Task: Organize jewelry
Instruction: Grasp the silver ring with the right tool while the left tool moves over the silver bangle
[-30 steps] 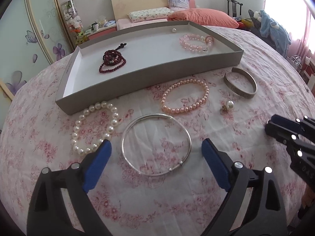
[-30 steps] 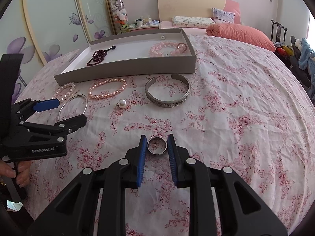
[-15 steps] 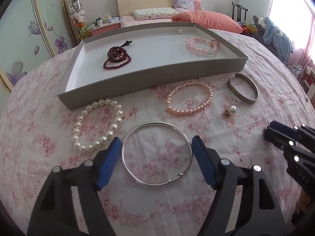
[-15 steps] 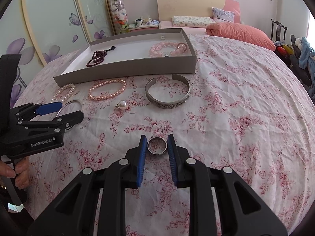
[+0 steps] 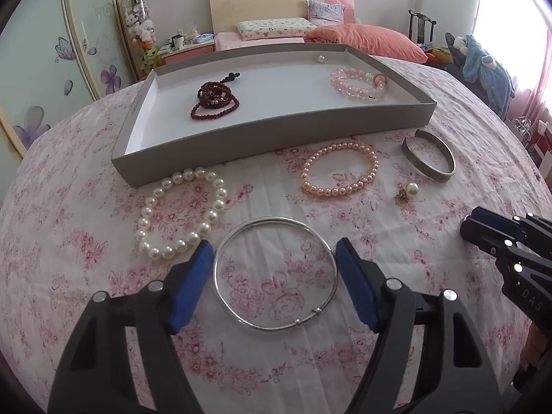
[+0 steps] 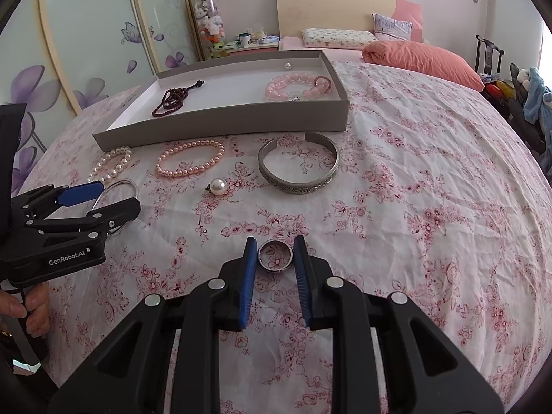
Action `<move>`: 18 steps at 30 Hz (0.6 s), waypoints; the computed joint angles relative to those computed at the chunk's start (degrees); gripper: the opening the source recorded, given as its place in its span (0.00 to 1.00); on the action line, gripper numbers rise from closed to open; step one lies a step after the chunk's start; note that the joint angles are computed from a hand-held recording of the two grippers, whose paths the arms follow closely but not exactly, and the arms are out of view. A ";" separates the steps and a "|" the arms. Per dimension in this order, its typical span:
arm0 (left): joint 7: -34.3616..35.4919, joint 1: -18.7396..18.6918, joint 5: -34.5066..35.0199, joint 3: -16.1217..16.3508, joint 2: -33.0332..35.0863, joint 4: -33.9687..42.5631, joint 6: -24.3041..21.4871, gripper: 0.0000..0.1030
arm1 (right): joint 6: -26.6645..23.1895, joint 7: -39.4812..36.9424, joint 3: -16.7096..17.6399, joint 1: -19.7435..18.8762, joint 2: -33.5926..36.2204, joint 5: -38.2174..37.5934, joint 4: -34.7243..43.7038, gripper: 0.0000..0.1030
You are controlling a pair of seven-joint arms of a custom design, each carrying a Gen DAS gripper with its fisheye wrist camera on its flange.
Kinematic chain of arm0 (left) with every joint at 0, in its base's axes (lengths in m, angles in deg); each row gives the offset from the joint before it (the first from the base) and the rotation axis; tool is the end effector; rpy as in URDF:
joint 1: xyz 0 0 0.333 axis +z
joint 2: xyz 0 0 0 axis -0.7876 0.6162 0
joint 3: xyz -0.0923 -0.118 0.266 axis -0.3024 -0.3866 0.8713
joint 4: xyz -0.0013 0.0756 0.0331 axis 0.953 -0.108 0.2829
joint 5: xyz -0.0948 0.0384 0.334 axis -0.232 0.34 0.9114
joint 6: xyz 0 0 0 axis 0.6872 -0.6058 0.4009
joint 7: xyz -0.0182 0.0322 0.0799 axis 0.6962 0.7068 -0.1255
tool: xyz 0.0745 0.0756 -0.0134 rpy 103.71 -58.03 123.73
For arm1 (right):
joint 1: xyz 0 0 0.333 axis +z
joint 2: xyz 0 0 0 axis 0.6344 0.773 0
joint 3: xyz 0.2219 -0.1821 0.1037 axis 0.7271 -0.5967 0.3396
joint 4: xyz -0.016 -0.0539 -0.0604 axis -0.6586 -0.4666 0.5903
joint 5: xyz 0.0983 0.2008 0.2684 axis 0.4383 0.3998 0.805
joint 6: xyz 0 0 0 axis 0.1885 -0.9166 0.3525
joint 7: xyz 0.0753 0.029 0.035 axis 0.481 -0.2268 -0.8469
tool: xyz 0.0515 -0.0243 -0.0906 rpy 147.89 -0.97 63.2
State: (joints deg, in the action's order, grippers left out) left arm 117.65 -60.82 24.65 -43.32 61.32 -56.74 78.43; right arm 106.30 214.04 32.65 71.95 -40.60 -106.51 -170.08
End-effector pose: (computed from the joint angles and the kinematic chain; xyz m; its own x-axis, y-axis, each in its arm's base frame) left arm 0.6506 -0.1727 0.3492 -0.4452 -0.8953 -0.0142 -0.7227 0.3686 -0.5847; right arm 0.5654 0.3327 0.3436 -0.0906 -0.9885 -0.1211 -0.7552 0.1475 -0.6387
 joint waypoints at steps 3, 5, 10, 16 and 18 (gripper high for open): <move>0.00 0.42 -0.29 -0.09 -0.64 -0.97 0.28 0.69 | 0.19 0.40 -0.09 0.01 0.03 0.15 0.02 0.22; 0.20 0.89 -0.61 -0.24 -1.21 -2.03 0.88 0.69 | 0.50 0.83 -0.25 0.08 -0.03 0.04 -0.12 0.22; 0.66 2.43 -2.00 -0.75 -2.57 -4.30 1.94 0.69 | 0.74 0.89 -0.22 0.32 0.08 -0.14 0.28 0.22; 1.55 3.89 -3.75 -1.45 -3.93 -6.54 3.92 0.69 | 0.85 0.38 -0.16 0.69 0.65 -0.01 1.46 0.22; 2.07 4.58 -4.56 -2.07 -4.28 -7.11 4.54 0.69 | 0.96 0.55 -0.36 0.97 0.71 -0.15 1.71 0.22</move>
State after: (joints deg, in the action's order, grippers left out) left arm 119.72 -56.24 20.09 -45.39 57.04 -63.85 82.97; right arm 107.26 214.59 32.29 72.92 -39.89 -106.66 -168.37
